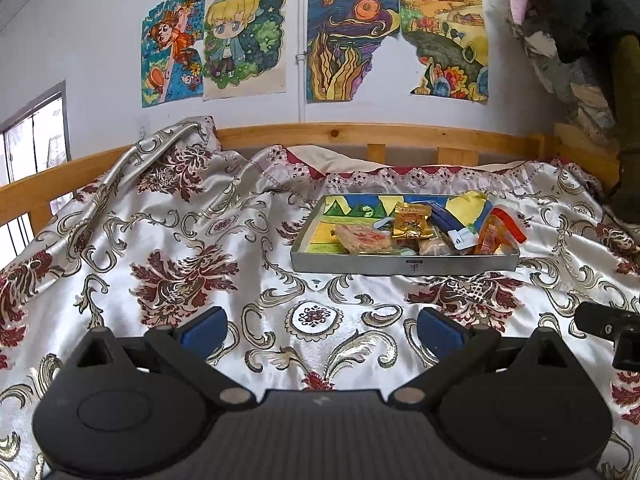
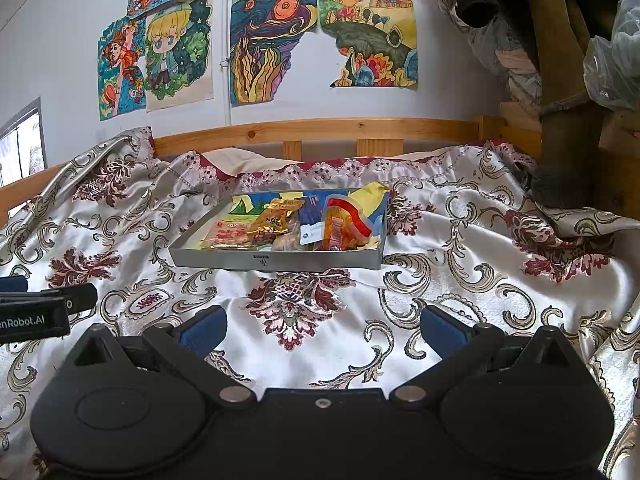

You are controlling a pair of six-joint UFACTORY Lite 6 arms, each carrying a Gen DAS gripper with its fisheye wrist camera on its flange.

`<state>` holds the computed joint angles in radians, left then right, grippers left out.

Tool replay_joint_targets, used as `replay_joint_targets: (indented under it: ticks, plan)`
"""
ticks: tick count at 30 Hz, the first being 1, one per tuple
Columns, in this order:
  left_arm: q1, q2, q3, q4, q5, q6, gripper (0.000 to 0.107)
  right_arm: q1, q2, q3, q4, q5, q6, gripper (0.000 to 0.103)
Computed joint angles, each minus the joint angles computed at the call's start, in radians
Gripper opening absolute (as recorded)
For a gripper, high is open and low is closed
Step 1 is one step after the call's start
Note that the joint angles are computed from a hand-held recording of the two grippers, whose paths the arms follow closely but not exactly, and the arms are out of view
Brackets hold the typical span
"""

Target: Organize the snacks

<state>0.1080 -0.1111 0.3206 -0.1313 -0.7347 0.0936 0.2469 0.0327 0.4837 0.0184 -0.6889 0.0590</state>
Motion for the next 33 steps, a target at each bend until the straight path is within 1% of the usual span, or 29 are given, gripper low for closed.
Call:
replay_joint_targets:
  ticks: [5,9,33]
  plan:
    - [-0.017,0.018,0.011,-0.061,0.002,0.047,0.103,0.000,0.000,0.000,0.000,0.000,0.000,0.102]
    - [-0.011,0.030,0.018,-0.075,0.005,0.060,0.103,0.000,-0.001,0.000,-0.001,0.002,0.000,0.102]
    - [-0.020,0.034,0.013,-0.091,-0.009,0.077,0.103,0.000,-0.001,0.001,-0.001,0.004,0.000,0.102]
